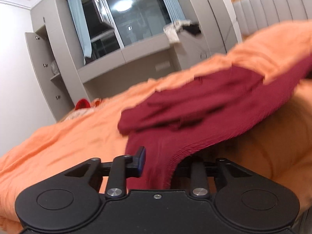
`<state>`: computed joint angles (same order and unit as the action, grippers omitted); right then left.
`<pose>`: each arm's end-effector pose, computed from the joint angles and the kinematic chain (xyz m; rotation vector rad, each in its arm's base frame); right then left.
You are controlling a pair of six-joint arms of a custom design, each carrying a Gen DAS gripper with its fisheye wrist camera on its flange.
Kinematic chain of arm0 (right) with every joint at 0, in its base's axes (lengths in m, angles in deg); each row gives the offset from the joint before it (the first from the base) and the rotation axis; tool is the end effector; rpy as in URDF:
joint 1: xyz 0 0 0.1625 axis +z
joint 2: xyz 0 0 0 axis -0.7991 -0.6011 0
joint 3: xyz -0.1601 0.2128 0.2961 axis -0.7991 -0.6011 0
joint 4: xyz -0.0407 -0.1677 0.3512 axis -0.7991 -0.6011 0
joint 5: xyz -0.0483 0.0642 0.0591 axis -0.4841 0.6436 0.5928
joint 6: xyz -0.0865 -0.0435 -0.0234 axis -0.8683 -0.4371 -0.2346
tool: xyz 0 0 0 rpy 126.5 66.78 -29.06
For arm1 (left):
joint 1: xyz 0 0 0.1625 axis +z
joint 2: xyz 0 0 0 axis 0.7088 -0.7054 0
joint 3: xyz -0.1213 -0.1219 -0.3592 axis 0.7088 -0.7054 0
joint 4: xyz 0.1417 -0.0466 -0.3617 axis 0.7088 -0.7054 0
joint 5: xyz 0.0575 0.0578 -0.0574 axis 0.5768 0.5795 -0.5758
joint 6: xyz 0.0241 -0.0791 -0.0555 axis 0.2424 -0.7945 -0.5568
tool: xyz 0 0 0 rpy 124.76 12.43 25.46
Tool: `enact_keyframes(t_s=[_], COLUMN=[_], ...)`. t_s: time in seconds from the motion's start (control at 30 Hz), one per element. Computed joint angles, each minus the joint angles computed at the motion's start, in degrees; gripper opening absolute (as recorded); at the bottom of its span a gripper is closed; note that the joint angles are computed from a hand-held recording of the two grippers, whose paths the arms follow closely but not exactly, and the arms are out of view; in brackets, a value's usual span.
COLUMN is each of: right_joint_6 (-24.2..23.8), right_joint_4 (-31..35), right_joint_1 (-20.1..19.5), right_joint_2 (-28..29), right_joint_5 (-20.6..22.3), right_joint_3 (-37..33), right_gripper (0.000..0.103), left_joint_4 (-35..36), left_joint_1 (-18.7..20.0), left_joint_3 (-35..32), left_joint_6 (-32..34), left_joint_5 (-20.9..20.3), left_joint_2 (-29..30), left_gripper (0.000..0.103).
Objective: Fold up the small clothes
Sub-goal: 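Close the right tool on the hem edge beside the left tool, then lift the hem with both tools and fold it over toward the collar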
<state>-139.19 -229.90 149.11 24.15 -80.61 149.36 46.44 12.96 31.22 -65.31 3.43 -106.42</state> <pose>0.1836 -0.5905 0.0915 1.0891 -1.2813 1.3132 -0.1717 -0.6581 0.1506 0.9854 1.7996 -1.0700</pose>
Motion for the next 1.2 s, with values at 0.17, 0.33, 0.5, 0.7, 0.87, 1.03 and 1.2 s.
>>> enact_keyframes(t_s=[0.17, 0.33, 0.5, 0.7, 0.87, 1.03, 1.2], right_joint_6=[1.51, 1.74, 1.59, 3.64, 2.4, 2.5, 0.64], right_joint_4=[2.55, 0.58, -5.12, -7.15, -7.42, -4.1, 6.17], right_joint_1=[0.41, -0.32, -0.88, 1.44, 3.19, 2.91, 1.98], right_joint_2=[-1.45, -2.19, -3.45, -8.96, -12.44, -11.83, -8.51], right_joint_5=[-0.11, 0.62, 2.5, 1.76, 2.87, 5.49, 6.1], right_joint_3=[-0.16, 3.36, 8.65, 17.43, 21.34, 14.99, 0.74], right_gripper=[0.005, 0.005, 0.004, 0.004, 0.004, 0.004, 0.005], left_joint_4=[2.99, -9.23, -17.65, -16.24, -14.3, -14.27, -11.71], left_joint_1=[0.85, 0.27, -1.26, -5.18, -7.72, -7.49, -5.33], left_joint_3=[-2.07, 7.97, 17.14, 24.32, 27.53, 22.6, 8.95], left_joint_6=[-1.29, 1.68, 2.05, -2.51, -5.05, -3.29, 0.27], left_joint_5=[-3.25, 0.26, 4.49, 6.08, 6.74, 7.58, 8.94], left_joint_2=[1.65, -4.82, -11.24, -18.68, -23.75, -21.04, -12.19], left_gripper=[0.02, 0.006, 0.005, 0.005, 0.005, 0.006, 0.006])
